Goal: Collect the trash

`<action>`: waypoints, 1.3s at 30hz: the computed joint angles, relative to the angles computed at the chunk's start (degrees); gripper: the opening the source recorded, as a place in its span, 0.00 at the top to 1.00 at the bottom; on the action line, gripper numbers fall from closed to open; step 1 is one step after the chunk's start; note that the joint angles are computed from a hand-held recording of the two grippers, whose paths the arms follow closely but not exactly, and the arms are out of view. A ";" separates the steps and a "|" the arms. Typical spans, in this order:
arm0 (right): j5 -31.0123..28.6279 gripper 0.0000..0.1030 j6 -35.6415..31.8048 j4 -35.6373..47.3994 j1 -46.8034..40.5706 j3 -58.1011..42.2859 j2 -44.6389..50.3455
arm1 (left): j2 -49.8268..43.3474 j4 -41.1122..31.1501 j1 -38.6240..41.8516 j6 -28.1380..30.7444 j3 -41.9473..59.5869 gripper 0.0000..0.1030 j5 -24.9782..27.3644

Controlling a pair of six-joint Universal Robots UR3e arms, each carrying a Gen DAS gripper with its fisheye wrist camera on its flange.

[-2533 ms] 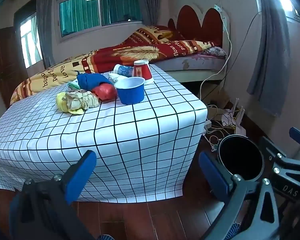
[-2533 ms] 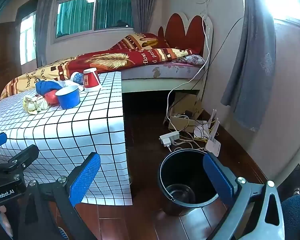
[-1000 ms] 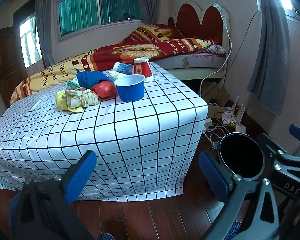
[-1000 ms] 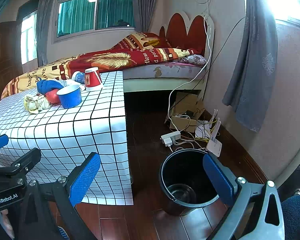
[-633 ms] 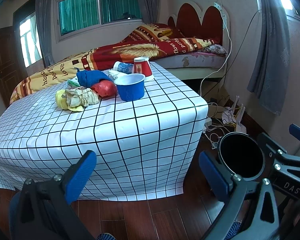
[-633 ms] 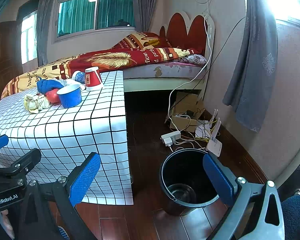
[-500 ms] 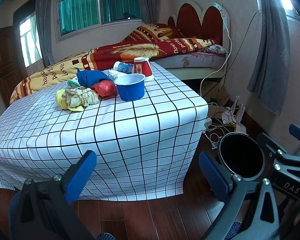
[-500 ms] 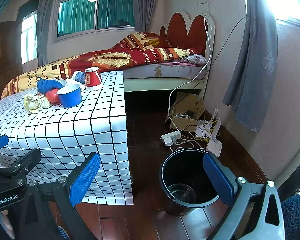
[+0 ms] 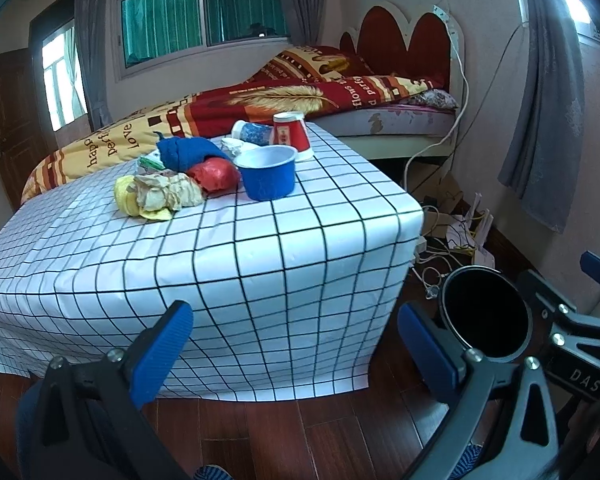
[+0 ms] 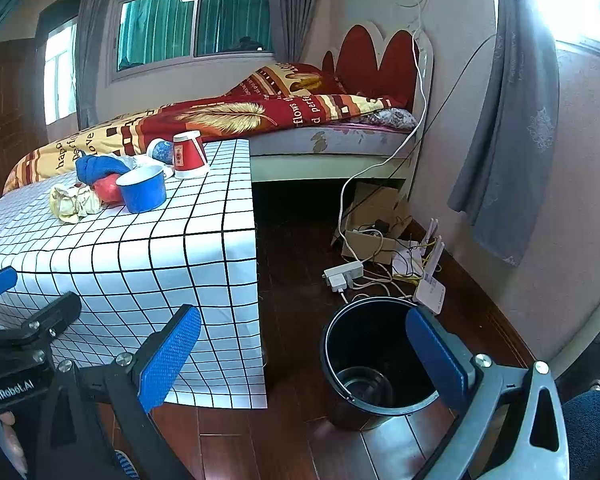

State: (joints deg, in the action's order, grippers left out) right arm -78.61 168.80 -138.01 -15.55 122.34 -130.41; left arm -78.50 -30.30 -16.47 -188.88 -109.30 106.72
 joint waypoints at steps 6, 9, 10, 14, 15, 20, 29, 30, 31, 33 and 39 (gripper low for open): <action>2.31 0.00 -1.48 -0.66 2.32 -4.09 5.21 | 1.95 -1.49 8.53 3.87 0.48 0.00 -6.71; 0.39 0.00 -1.54 -3.18 7.47 -8.51 12.33 | 2.59 -3.13 15.47 5.42 0.69 0.00 -11.24; -0.43 0.00 -1.34 -4.71 9.25 -9.56 14.47 | 3.33 -3.37 18.48 5.85 0.30 0.00 -13.94; -1.02 0.00 -0.15 -8.77 15.28 -16.38 24.67 | 3.41 -3.32 27.67 7.71 0.28 0.00 -19.57; -1.64 0.00 0.19 -9.74 16.73 -18.13 27.12 | 3.03 -3.09 28.66 7.84 0.42 0.00 -19.81; -5.01 0.00 1.37 -13.44 24.48 -31.10 42.69 | -0.22 -0.94 34.71 8.93 1.94 0.04 -22.77; -6.85 0.00 3.00 -8.66 29.52 -55.19 63.18 | -10.21 0.75 37.34 9.97 8.99 0.12 -25.46; -6.52 0.00 3.15 -7.93 29.38 -56.60 64.17 | -11.43 0.88 37.45 9.84 10.02 0.12 -25.73; -6.41 0.00 3.35 -6.97 29.51 -59.05 65.95 | -12.06 0.85 37.65 9.89 10.61 0.13 -26.04; -6.01 0.00 3.52 -4.10 29.81 -65.56 70.54 | -14.06 0.77 37.78 9.72 12.45 0.14 -26.62; -4.86 0.00 3.08 8.53 30.49 -88.96 85.26 | -20.95 -0.43 37.18 10.08 19.42 0.19 -27.20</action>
State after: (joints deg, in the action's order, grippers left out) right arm -83.47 171.87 -129.49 14.95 33.38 -45.15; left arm -99.44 -30.73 20.71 -178.80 -89.88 79.52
